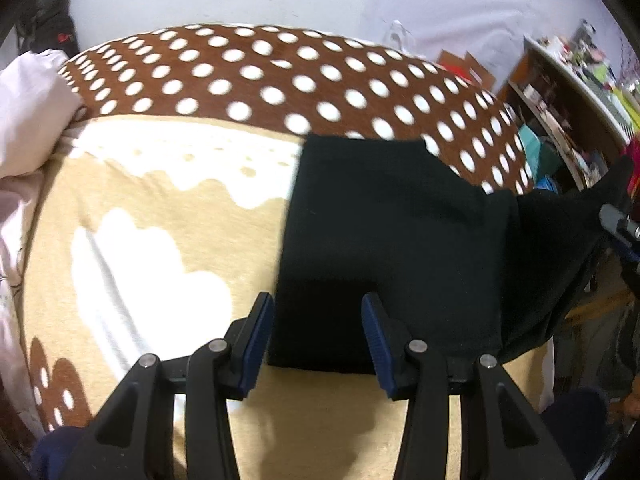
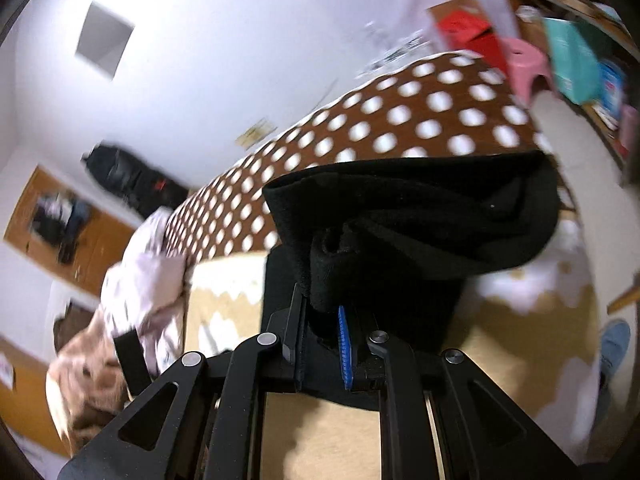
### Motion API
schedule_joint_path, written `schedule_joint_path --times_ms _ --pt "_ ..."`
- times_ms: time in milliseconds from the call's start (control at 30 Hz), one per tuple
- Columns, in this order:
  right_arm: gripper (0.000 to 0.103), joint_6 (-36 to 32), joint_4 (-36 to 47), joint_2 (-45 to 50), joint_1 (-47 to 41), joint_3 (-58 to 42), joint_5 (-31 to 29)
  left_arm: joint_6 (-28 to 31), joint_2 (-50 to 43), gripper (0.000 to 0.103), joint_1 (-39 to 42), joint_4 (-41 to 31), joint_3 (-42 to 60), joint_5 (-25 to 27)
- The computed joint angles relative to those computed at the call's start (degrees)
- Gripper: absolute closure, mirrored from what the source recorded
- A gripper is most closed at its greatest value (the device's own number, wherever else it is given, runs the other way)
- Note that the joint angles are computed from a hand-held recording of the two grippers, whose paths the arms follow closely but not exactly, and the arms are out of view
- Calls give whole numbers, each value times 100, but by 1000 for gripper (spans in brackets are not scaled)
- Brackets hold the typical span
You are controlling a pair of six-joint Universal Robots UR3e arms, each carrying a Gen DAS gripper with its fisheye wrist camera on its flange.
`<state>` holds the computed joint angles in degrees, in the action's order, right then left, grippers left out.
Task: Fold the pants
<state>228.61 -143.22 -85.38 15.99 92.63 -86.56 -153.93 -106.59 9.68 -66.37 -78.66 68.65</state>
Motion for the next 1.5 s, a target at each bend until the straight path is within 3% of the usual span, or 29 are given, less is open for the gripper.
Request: schedule_joint_path --times_ms 167,367,500,567,667,767,833,967,1133,1233,1400,1500 --pt "89 -404 257 1193 276 -1217 488 -145 -53 55 284 -42 253 -159" --pt "89 -956 1359 2880 548 -3130 1010 -193 -149 55 736 -70 397 -277" --pt "89 -1279 2037 3689 672 -4049 1006 -245 -317 55 832 -75 469 -251" --pt "85 -1287 2276 3989 711 -4408 1086 -233 -373 55 831 -79 465 -250" --pt "68 -1298 2642 4373 769 -5016 1171 -194 -408 55 794 -44 421 -231" --pt "64 -1275 2001 4099 842 -4501 1232 -143 -378 55 788 -54 385 -258" --pt "64 -1122 1147 3554 775 -3494 1380 -120 -356 55 786 -41 370 -312" --pt "64 -841 249 2604 616 -2004 1165 -49 -390 55 711 -143 465 -457" --pt "64 -430 -273 1638 277 -438 833 313 -803 54 364 -699 1019 -767" --pt "64 -320 -410 1109 55 233 863 342 -1131 54 41 -298 1184 -606" --pt "64 -318 -506 645 -231 881 952 300 -1975 54 -176 -869 2122 -707" --pt "64 -310 -588 556 -284 1061 973 299 -1973 50 -246 -700 1965 -676"
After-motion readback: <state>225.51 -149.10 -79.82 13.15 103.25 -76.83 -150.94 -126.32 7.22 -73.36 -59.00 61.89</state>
